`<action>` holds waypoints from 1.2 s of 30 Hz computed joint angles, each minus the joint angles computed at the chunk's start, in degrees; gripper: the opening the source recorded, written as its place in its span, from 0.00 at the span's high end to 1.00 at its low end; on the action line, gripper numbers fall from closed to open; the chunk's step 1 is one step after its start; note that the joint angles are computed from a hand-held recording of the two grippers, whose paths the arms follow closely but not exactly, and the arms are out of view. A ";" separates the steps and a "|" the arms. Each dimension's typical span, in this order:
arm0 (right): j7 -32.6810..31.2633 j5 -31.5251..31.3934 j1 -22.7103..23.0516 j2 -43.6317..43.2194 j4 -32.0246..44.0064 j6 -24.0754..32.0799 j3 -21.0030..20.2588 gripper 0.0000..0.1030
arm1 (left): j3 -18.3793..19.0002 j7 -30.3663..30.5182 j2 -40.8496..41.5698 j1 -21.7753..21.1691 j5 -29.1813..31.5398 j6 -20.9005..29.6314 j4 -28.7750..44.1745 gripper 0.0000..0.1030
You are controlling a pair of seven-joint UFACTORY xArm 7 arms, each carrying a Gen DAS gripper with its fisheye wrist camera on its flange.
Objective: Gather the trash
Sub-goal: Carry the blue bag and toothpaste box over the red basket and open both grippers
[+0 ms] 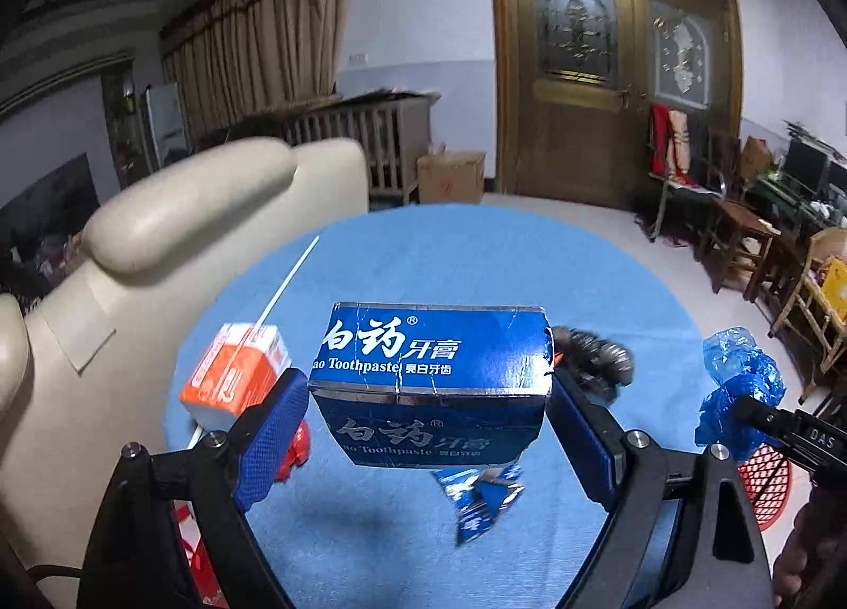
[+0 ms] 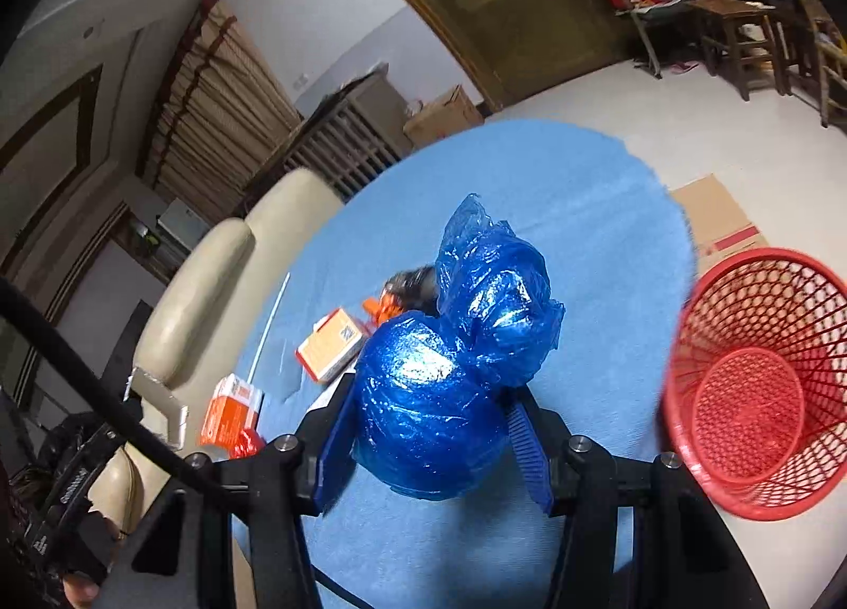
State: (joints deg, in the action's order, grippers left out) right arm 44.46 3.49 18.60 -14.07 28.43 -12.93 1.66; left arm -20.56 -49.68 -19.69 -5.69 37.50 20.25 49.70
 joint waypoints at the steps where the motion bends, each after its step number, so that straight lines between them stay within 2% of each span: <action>1: 0.01 0.20 -0.53 -1.13 -0.90 -0.34 0.17 0.44 | -0.04 0.44 -0.28 -0.55 -0.35 0.04 0.31 0.12; 7: -0.56 2.40 -7.18 -11.14 -7.77 -0.65 4.34 0.44 | -1.14 2.82 0.47 -3.13 -1.54 -0.68 2.85 0.12; 12: -0.55 3.67 -11.66 -22.18 -15.14 1.27 4.19 0.44 | -1.06 7.64 4.59 -7.53 -4.76 -2.30 5.94 0.12; 18: -0.75 4.33 -17.05 -36.14 -24.39 7.18 0.73 0.44 | -0.22 15.04 13.32 -15.25 -8.70 -1.77 12.11 0.12; 23: -5.03 4.24 -18.82 -43.47 -29.41 12.60 -6.08 0.43 | 0.71 20.98 22.26 -21.92 -11.97 0.43 19.21 0.12; 27: -9.30 5.33 -19.50 -45.31 -31.75 15.78 -10.37 0.43 | 1.31 24.99 29.99 -26.68 -13.41 4.58 25.96 0.12; 32: -14.72 7.96 -19.81 -45.24 -33.92 17.23 -14.84 0.42 | 3.92 27.48 38.65 -32.77 -13.33 9.34 34.79 0.12; 36: -18.79 10.66 -18.86 -43.18 -33.73 17.15 -18.37 0.33 | 4.78 32.18 43.85 -35.40 -17.25 12.58 40.71 0.12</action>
State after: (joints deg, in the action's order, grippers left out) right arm 25.67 14.15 -0.26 -57.25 -5.29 4.23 -16.70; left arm -15.78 -17.49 24.15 -41.09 20.24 32.83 90.41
